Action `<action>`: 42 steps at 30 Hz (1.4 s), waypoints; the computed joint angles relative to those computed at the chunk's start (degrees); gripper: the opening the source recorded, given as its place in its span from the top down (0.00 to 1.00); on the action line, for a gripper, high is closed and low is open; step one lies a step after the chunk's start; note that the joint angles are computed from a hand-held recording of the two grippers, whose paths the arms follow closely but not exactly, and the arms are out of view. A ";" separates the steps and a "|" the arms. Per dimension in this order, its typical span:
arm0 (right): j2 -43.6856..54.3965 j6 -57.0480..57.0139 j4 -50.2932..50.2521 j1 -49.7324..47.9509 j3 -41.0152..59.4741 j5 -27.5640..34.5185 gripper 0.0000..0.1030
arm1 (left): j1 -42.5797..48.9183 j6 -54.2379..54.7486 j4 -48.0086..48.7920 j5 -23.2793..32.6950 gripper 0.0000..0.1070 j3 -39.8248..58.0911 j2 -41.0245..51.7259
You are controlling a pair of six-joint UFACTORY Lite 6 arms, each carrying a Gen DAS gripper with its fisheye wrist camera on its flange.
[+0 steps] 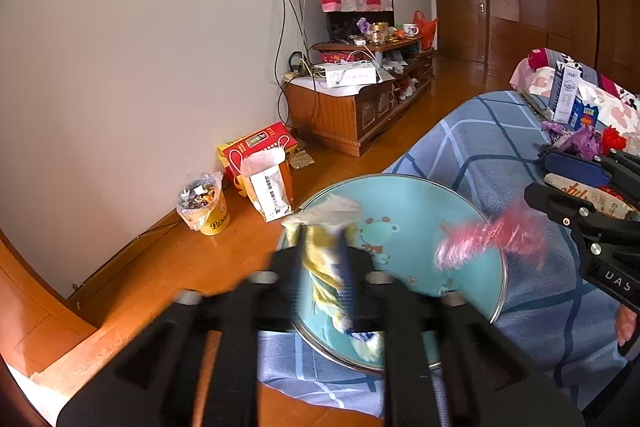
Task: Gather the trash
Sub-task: 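Open both tools to drop the bags into the bucket, then grasp the yellow sponge on the table with the right tool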
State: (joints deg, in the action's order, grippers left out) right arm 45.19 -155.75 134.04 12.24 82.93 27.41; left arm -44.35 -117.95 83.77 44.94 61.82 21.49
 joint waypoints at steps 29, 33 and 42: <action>-10.33 -4.67 -7.20 -33.12 -27.53 11.05 0.43 | -10.20 7.12 -8.43 -2.17 0.34 19.90 20.38; -8.03 -3.35 -9.14 -32.95 -25.73 10.43 0.55 | -10.55 9.74 -10.25 -1.88 0.33 23.75 22.88; -8.39 4.74 -17.71 -36.72 -24.30 12.86 0.79 | -11.70 14.81 -13.26 -1.18 0.33 32.88 26.55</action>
